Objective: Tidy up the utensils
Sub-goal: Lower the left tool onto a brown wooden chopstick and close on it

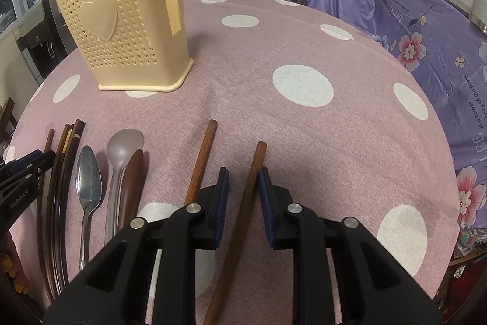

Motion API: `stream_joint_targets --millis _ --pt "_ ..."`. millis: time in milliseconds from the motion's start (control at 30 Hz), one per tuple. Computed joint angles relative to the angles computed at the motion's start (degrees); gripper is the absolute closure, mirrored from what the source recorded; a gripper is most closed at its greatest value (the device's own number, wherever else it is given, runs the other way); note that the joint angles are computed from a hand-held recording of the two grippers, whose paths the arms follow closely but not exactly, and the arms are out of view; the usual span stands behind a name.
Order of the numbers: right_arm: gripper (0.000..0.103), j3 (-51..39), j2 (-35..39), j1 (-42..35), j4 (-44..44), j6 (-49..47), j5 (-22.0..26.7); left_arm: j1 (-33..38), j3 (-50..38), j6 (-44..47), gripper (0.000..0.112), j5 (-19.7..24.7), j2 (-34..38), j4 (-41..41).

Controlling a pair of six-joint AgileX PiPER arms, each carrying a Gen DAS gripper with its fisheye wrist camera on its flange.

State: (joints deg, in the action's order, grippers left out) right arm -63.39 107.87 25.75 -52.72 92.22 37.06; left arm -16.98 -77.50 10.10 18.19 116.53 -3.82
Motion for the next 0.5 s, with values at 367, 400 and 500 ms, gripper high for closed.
stream_joint_targets --millis 367,400,500 --pt "0.093 -0.29 0.29 -0.1 -0.62 0.03 0.06 0.09 -0.03 -1.36 0.098 -0.02 -0.01 1.02" --pt "0.093 -0.18 0.22 -0.23 -0.66 0.05 -0.14 0.06 0.04 -1.19 0.098 -0.2 -0.01 1.18" --pt "0.093 -0.12 0.2 -0.21 -0.74 0.06 -0.17 -0.04 0.33 -1.8 0.1 -0.92 0.04 2.47"
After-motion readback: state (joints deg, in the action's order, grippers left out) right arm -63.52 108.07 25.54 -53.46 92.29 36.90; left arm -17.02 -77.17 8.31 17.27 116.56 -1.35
